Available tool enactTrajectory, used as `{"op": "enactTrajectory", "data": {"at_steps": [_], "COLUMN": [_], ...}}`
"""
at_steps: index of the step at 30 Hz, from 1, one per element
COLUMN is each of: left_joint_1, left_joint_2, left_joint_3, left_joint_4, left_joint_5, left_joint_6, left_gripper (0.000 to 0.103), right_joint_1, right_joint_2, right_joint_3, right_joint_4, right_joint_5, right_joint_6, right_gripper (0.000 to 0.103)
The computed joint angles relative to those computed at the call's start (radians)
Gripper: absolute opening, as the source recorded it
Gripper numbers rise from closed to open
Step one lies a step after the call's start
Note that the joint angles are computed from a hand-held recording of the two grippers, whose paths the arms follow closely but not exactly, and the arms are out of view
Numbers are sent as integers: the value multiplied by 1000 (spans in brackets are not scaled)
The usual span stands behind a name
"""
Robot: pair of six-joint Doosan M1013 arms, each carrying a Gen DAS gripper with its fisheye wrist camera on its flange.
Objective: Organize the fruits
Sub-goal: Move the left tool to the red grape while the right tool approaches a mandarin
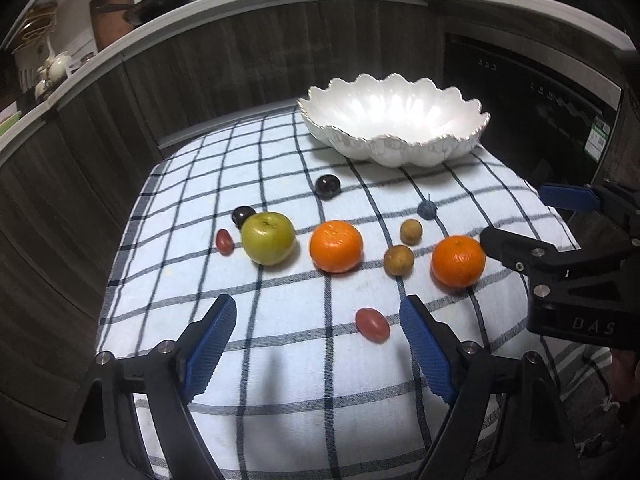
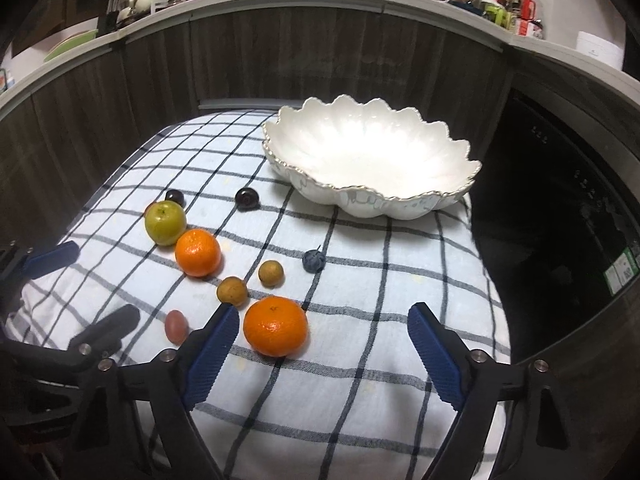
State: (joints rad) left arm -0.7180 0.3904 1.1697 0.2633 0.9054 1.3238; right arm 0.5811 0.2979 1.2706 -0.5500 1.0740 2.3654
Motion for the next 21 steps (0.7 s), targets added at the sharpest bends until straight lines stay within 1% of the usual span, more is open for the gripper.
{"op": "enactTrajectory", "data": {"at_steps": [5,8,13,15,16,19,21], "left_joint_1": [-2,-2,-2,0,1,1,2], "left_joint_2": [11,22,40,46,49,56,56], "left_joint_3": [-5,-13,-26,-31,-33,-37,-35], "left_joint_4": [-19,-44,-79,-95,-101,-107,-114], "left_joint_5": [0,13,45,56,60,71,69], "left_joint_6": [27,54,94,102,105,108,113], "left_gripper": [80,74,61,56,53,50,50], "right_joint_1": [-12,-18,-27,-32,-35,-41,-45], "right_joint_2": [2,6,14,17,19,25,27], "right_joint_3": [6,7,6,6,5,3,3], "right_joint_4": [61,83,122,145,161,197,216], "right_joint_5": [-30,-39,-46,-50,-51,-54,-57], "right_joint_6": [-66,-79,-98,-113,-125,-151,-165], "right_gripper": [85,85,85,81,77,73,73]}}
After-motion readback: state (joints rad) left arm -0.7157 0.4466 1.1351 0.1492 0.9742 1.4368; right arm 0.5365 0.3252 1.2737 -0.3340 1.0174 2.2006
